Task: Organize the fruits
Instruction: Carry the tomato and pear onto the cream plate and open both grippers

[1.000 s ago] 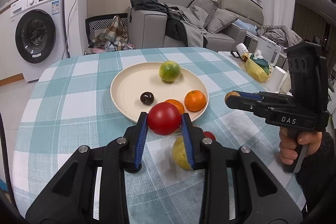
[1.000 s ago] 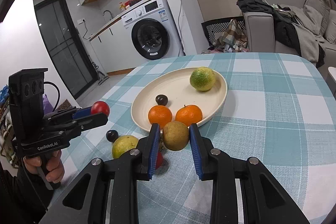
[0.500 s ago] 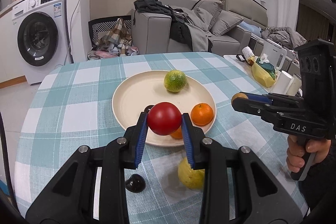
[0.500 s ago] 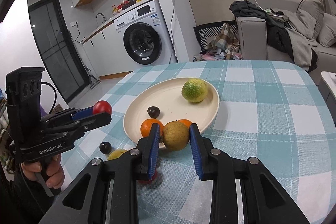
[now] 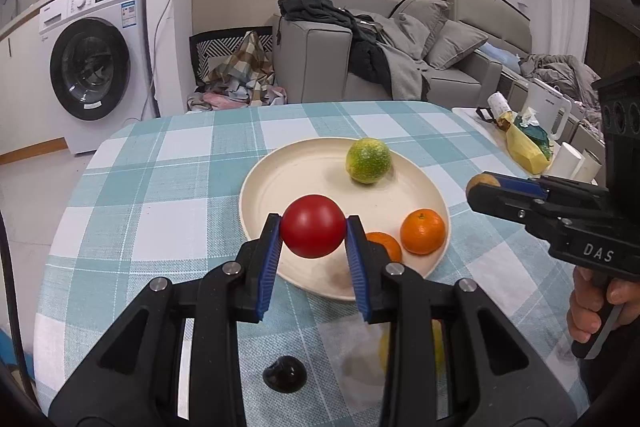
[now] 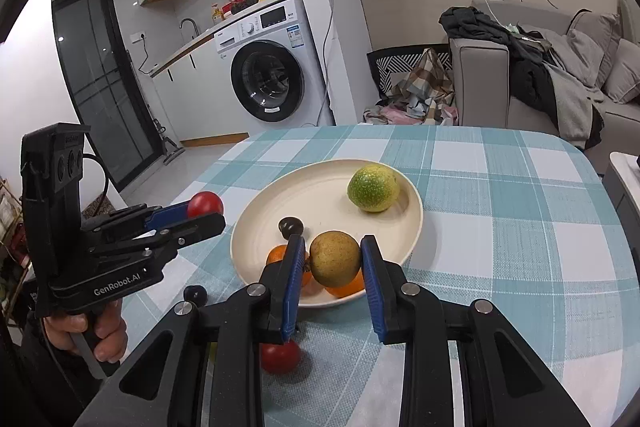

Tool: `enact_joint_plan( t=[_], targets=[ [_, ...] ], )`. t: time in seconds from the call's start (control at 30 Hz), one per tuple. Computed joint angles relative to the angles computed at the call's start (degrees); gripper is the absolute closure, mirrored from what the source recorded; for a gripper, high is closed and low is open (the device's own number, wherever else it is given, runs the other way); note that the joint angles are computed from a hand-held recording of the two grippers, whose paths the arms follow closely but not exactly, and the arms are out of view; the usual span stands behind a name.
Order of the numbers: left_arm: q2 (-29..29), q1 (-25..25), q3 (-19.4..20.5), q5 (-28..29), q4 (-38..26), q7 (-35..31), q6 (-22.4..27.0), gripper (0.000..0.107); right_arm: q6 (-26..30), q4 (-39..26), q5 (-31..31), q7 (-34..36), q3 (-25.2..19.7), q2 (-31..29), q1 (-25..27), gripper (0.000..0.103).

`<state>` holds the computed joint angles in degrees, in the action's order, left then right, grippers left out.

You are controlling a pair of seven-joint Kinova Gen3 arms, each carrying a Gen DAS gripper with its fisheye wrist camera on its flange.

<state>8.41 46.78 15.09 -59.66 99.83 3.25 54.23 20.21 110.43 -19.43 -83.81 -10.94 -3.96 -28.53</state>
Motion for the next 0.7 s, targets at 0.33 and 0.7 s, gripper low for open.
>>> enact_joint_plan(
  t=[0.33, 0.7],
  targets=[
    [1.24, -1.03, -1.24, 0.94, 0.52, -0.42, -2.08, 0.079, 0.35, -2.20, 4.66, -4.40, -1.92, 3.38, -0.42, 0.073],
    [1.69, -0.87, -1.99, 1.86, 1.24, -0.87, -3.27, 0.079, 0.77, -2.33, 5.51, -3.21, -3.01, 5.38, -1.16, 0.073]
  ],
)
